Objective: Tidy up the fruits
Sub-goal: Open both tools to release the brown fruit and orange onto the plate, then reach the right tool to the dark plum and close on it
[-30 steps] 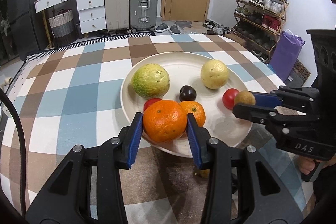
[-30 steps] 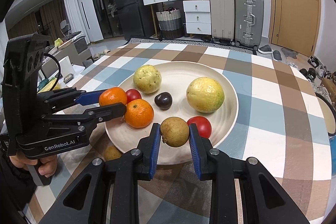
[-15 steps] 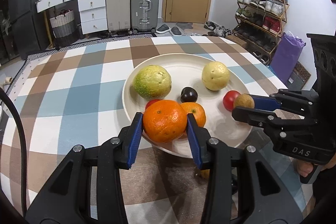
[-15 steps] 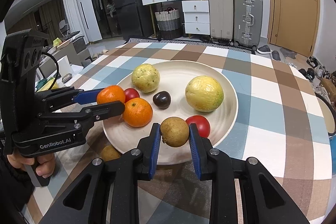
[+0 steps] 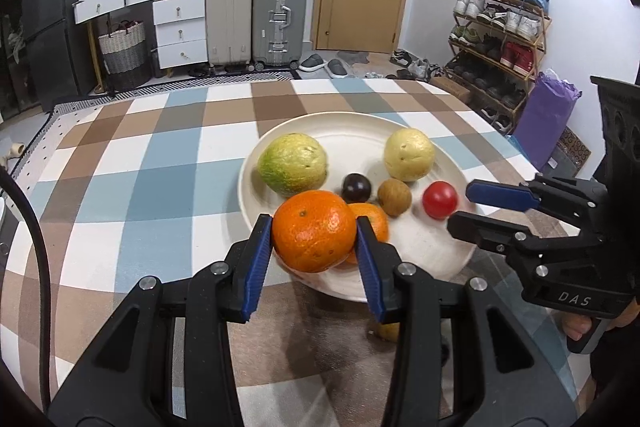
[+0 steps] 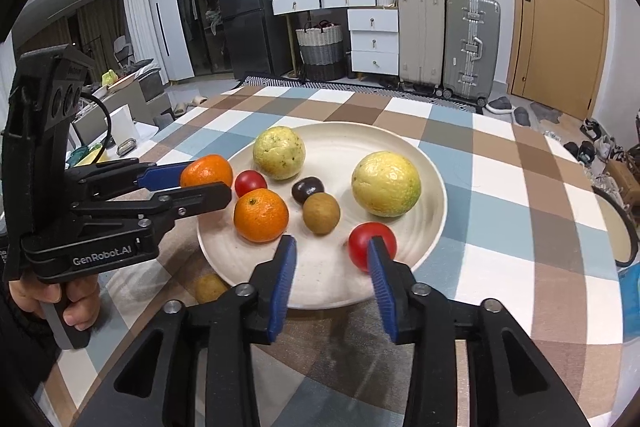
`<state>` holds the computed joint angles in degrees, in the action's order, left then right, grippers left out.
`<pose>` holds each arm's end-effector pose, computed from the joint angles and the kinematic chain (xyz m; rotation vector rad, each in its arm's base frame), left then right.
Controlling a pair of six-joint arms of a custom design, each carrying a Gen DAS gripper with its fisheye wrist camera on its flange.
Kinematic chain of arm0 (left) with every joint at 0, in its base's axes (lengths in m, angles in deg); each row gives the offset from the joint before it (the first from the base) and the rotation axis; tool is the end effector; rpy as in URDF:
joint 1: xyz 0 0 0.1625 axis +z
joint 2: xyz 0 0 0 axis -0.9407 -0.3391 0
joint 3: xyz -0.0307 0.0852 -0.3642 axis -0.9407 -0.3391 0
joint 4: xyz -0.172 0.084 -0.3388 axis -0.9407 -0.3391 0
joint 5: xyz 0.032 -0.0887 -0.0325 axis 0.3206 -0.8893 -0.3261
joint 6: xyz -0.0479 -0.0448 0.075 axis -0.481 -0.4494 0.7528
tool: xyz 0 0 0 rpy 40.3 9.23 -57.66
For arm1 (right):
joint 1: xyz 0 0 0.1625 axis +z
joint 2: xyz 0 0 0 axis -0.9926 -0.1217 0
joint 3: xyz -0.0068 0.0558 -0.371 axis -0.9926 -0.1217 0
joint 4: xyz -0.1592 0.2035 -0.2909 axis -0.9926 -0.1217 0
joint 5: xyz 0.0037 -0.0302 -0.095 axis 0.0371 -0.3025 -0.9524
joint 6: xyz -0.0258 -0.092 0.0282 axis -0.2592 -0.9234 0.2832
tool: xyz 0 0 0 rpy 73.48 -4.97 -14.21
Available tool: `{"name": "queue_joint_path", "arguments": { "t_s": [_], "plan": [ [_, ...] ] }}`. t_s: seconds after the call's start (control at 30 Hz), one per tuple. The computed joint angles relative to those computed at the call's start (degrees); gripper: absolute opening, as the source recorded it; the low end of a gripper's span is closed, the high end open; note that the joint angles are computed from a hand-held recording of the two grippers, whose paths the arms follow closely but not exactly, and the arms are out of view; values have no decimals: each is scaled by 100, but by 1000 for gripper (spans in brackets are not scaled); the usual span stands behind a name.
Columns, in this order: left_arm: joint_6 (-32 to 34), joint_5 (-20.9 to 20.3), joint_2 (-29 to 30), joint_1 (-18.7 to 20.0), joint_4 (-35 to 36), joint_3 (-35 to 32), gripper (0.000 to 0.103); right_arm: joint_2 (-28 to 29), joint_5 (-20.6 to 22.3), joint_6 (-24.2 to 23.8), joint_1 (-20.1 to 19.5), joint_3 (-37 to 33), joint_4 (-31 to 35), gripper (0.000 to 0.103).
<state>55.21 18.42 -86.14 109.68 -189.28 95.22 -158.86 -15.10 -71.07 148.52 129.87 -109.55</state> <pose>-0.2984 -0.5253 -0.1482 0.4264 2.2924 -1.0233 -0.0974 -0.5626 0.3477 1.1601 -2.4902 0.6191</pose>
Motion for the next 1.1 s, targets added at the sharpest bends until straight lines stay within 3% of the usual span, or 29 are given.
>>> {"name": "queue_joint_path", "arguments": {
  "t_s": [0.13,0.37,0.53,0.7,0.87,0.93,1.0,1.07,1.1],
  "plan": [
    [102,-111,53,-76,-19,-35,38,-26,69,70,-30,-30,22,50],
    [304,-360,250,-86,130,-354,38,20,47,180,-40,-70,-134,71],
    [261,-367,233,-93,197,-338,41,1,28,201,-56,-72,-137,76],
    [11,-8,112,-180,219,-99,82,-54,71,165,-84,-40,-80,85],
    [-261,71,-120,-228,36,367,85,-128,83,182,-94,52,-175,91],
    [-374,162,-170,-263,69,467,90,-151,89,215,-102,71,-178,92],
    [-490,249,-218,-321,56,587,102,-201,84,217,-126,95,-101,94],
    [-501,326,-228,-383,-57,684,102,-263,79,191,-147,174,-134,103],
    [-529,341,-239,-405,-28,710,102,-309,113,161,-172,231,-164,103]
  ]
}}
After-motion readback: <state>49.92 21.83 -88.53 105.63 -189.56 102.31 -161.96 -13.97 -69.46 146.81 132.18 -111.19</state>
